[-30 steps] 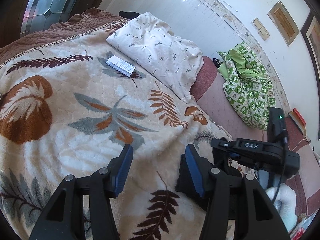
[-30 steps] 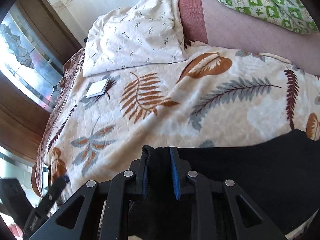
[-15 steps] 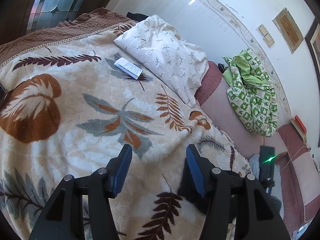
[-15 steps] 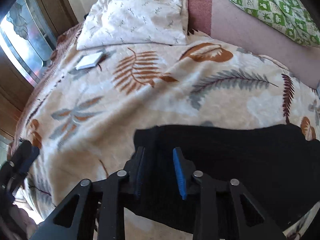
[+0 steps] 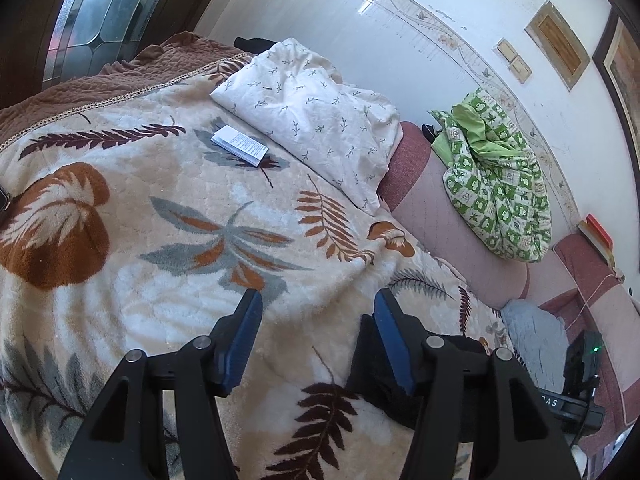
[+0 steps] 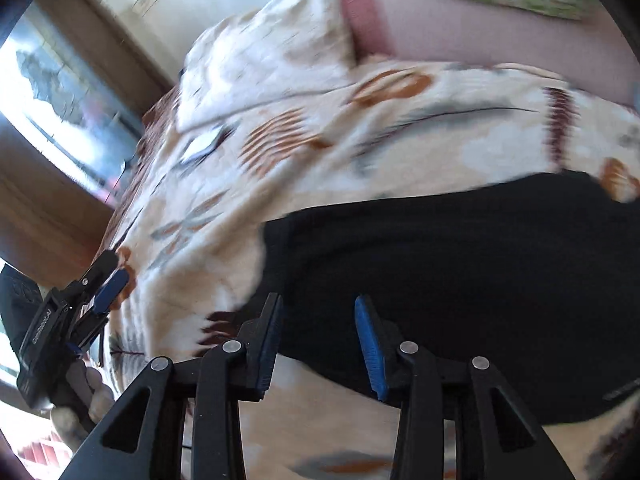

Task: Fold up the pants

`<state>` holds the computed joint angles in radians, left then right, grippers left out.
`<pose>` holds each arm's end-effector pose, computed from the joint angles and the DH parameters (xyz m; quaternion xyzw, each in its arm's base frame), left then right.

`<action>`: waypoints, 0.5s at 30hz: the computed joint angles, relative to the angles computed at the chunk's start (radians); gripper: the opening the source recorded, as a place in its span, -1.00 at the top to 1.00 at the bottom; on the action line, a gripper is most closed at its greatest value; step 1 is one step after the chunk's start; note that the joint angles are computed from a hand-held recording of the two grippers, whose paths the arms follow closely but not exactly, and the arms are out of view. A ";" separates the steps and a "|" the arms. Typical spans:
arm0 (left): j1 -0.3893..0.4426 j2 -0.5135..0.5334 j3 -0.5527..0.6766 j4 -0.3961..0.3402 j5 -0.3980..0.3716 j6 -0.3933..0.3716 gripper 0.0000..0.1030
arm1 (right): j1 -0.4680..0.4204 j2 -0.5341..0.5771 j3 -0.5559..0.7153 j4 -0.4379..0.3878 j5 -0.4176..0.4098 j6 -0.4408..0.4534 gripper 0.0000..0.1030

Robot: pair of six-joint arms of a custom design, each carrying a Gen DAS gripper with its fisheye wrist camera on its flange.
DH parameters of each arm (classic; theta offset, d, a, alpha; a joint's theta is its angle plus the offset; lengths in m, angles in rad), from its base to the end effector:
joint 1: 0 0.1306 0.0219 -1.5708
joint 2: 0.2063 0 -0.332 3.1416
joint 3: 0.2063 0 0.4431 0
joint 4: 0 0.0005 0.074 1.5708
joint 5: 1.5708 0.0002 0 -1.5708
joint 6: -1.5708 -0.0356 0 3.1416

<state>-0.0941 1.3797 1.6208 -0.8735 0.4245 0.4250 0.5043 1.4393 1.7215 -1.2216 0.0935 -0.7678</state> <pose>0.5391 -0.0661 0.5053 -0.0496 0.8757 -0.2950 0.3790 0.4718 0.2560 0.4966 0.1391 0.9394 0.1485 0.2759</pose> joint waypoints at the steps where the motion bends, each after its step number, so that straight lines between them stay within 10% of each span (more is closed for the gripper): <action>1: -0.005 -0.004 -0.004 0.003 -0.002 -0.001 -0.12 | -0.034 -0.067 -0.070 -0.011 0.025 -0.024 0.18; 5: -0.029 -0.026 -0.026 0.019 -0.035 -0.026 -0.14 | -0.174 -0.249 -0.271 -0.121 0.147 -0.041 0.17; 10: -0.052 -0.037 -0.039 0.018 -0.011 -0.059 -0.18 | -0.355 -0.517 -0.546 -0.107 0.042 -0.087 0.39; 15: -0.073 -0.021 -0.040 -0.008 0.010 -0.062 -0.19 | -0.292 -0.474 -0.462 -0.237 0.159 -0.082 0.26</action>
<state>-0.1673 1.3591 1.5813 -0.8818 0.4340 0.3634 0.2124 0.9658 1.2597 -1.4586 0.2521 -0.8501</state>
